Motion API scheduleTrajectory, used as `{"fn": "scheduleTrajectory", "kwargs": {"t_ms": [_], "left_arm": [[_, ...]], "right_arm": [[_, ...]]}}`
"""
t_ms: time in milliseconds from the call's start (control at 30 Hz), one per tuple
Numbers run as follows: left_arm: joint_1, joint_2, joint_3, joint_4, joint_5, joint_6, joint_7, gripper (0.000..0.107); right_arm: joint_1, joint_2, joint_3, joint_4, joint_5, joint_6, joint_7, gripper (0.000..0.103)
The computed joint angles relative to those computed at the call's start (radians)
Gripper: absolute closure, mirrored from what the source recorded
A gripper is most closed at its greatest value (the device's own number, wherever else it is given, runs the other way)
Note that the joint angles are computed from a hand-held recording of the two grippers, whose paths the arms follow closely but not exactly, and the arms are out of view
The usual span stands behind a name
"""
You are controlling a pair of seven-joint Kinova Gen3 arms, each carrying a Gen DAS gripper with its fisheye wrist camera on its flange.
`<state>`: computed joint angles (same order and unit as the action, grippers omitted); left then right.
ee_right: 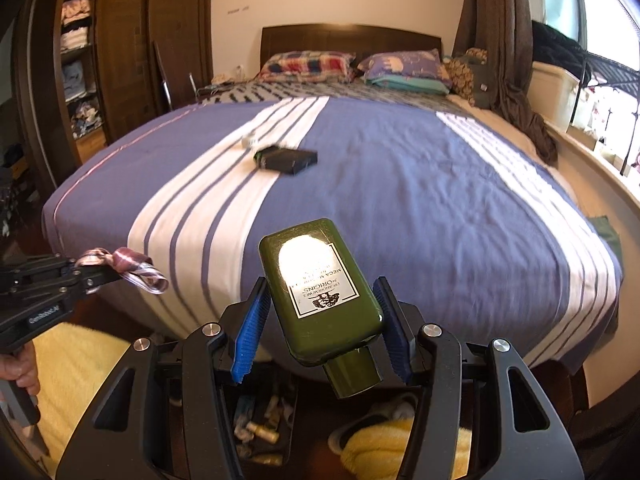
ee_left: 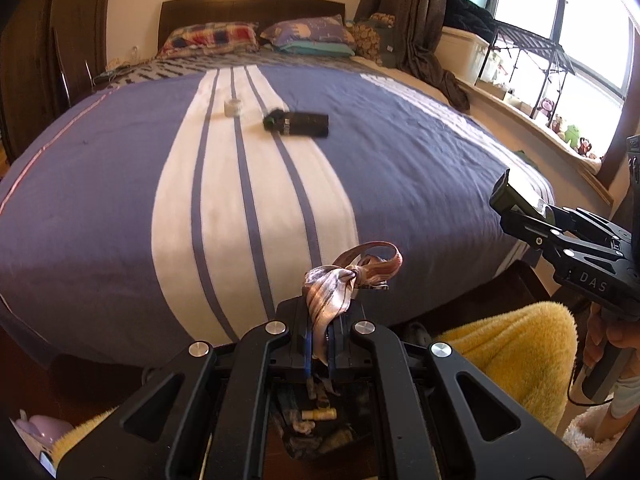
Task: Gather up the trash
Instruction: 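Carry the green bottle and pink ribbon down over the black bin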
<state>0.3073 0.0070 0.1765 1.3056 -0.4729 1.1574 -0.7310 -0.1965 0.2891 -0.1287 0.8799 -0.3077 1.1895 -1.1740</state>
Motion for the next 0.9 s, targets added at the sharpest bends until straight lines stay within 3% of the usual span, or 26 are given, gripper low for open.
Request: {"fn": "scheduleTrajectory", "kwargs": {"t_ms": [333, 633, 900], "left_arm": [[-0.02, -0.014, -0.01, 0.147, 0.095, -0.048, 0.025, 0.104], [-0.05, 0.008, -0.03, 0.283, 0.17, -0.108, 0.054, 0.104], [-0.076, 0.064, -0.056, 0.352, 0.269, -0.147, -0.008, 0.104]], "right_arm": [[-0.004, -0.018, -0.012, 0.165, -0.021, 0.003, 0.063, 0.049], [-0.056, 0.012, -0.011, 0.249, 0.024, -0.002, 0.036, 0.049], [-0.102, 0.073, -0.014, 0.288, 0.075, 0.021, -0.01, 0.049]]}}
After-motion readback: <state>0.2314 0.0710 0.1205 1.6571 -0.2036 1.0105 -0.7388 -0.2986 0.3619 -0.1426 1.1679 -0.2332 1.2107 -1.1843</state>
